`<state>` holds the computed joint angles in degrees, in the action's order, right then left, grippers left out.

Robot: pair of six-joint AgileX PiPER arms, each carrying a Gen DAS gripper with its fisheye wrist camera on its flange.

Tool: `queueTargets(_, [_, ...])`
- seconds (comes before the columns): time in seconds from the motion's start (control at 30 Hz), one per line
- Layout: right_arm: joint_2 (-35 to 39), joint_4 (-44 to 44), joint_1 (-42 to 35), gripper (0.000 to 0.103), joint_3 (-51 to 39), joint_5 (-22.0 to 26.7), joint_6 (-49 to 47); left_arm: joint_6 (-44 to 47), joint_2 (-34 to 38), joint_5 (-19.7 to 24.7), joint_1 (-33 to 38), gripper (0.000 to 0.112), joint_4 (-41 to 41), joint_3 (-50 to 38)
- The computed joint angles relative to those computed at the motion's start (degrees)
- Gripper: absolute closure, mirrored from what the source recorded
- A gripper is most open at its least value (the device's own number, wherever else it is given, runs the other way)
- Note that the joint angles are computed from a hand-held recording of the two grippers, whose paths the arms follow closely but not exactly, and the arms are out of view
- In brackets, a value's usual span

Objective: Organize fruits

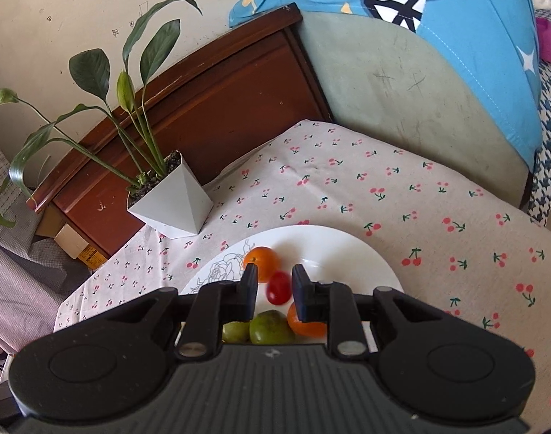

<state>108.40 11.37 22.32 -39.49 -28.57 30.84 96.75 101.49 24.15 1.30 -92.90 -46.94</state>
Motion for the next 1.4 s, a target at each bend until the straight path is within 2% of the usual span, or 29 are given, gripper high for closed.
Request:
queueTargets(0.1, [-0.2, 1.1, 0.1, 0.08, 0.1, 0.1, -0.5, 0.9, -0.6, 0.3, -0.3, 0.081, -0.7, 0.4])
queueTargets(0.17, [-0.6, 0.2, -0.1, 0.08, 0.3, 0.0, 1.0, 0.7, -1.1, 0.2, -0.5, 0.072, -0.8, 0.5])
queueTargets(0.23, [-1.1, -0.3, -0.1, 0.079, 0.6, 0.0, 2.1, -0.5, -1.6, -0.6, -1.1, 0.058, -0.4, 0.5])
queueTargets(0.37, [-2.2, 2.6, 1.0, 0.07, 0.8, 0.5, -0.7, -1.4, -2.6, -0.9, -1.6, 0.052, 0.2, 0.6])
queueTargets(0.43, [-2.8, 6.1, 1.9, 0.066, 0.5, 1.9, -4.0, -5.1, -3.2, -2.1, -2.2, 0.043, 3.0, 0.2])
queueTargets(0.53, [-3.7, 12.9, 3.4, 0.061, 0.3, 3.7, -10.1, -5.3, -4.3, -2.0, -2.5, 0.041, 3.4, 0.7])
queueTargets(0.67, [-5.5, 26.1, 5.5, 0.051, 0.0, 6.1, -21.7, -8.4, -5.8, -4.4, -3.9, 0.035, 6.8, 1.2])
queueTargets(0.73, [-6.7, 31.5, 6.4, 0.051, 0.4, 6.2, -26.7, -10.8, -6.4, -4.8, -4.0, 0.033, 9.0, 1.3])
queueTargets(0.83, [-8.7, 43.7, 8.3, 0.045, 0.3, 6.0, -38.2, -17.9, -7.2, -5.7, -4.3, 0.028, 15.7, 1.0])
queueTargets(0.97, [-11.3, 52.9, 10.8, 0.042, 1.0, 4.5, -46.2, -26.3, -8.6, -6.6, -4.5, 0.027, 24.2, 1.2])
queueTargets(1.13, [-13.7, 66.9, 14.1, 0.039, 1.3, 3.3, -57.1, -45.0, -9.4, -7.3, -5.2, 0.023, 42.5, 0.5])
queueTargets(1.2, [-14.3, 75.2, 16.7, 0.03, 1.0, 0.4, -64.0, -48.2, -9.7, -7.0, -5.0, 0.022, 45.5, 0.6])
queueTargets(1.3, [-15.6, 80.0, 20.3, 0.027, 2.0, -3.7, -66.6, -51.8, -10.3, -6.7, -5.0, 0.022, 49.3, 1.0])
queueTargets(1.4, [-16.5, 83.8, 23.0, 0.021, 2.9, -5.3, -67.0, -57.2, -11.0, -7.9, -5.5, 0.019, 54.7, 1.9])
